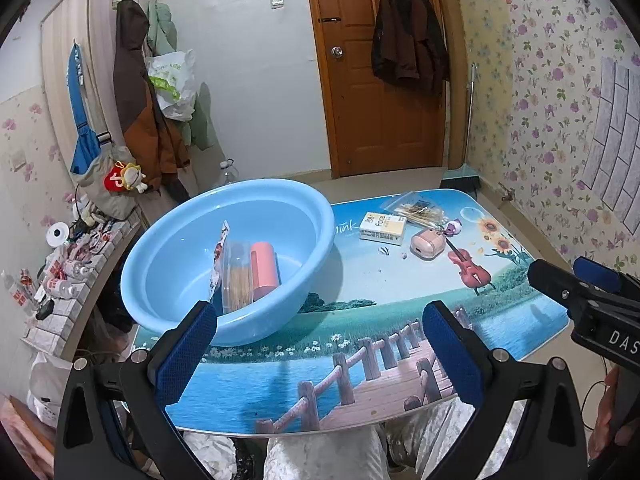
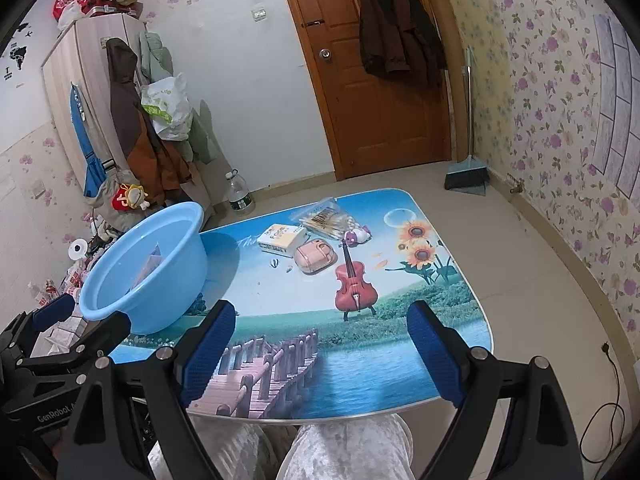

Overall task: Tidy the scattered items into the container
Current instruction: 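Withdraw both tools from the basin back over the table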

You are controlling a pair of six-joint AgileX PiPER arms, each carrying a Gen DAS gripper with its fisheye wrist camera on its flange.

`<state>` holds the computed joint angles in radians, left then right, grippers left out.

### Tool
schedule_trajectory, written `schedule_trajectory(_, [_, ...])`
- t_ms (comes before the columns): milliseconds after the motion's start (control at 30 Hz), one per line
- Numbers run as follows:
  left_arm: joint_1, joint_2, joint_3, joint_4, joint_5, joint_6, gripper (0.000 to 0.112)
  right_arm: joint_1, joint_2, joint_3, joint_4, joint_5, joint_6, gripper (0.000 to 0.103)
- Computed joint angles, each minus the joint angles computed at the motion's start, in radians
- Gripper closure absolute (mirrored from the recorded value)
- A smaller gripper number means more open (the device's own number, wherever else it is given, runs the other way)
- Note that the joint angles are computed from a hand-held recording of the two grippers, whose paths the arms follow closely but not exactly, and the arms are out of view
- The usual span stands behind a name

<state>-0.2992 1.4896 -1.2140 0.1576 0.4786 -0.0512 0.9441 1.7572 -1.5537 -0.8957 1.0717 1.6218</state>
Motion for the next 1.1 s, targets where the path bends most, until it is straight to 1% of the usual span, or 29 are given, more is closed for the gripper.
schedule_trajectory(167, [-0.009, 0.006, -0.002, 0.006, 0.000, 0.001, 0.009, 0.000, -0.004, 0.006, 0.001, 0.001, 0.004, 0.014])
schedule_trajectory(667, [-0.057, 0.047, -0.028, -0.002, 0.005, 0.027, 0.009, -0.050, -0.056, 0.111, -0.010, -0.054, 0.053, 0.014])
schedule_trajectory(900, [-0.099, 0.096, -0.060, 0.023, 0.015, 0.001, 0.009, -0.097, -0.089, 0.197, -0.016, -0.112, 0.091, 0.014])
schedule_trajectory(1100, [-0.134, 0.151, -0.085, 0.033, 0.014, -0.007, 0.009, -0.142, -0.117, 0.285, -0.033, -0.186, 0.131, 0.014])
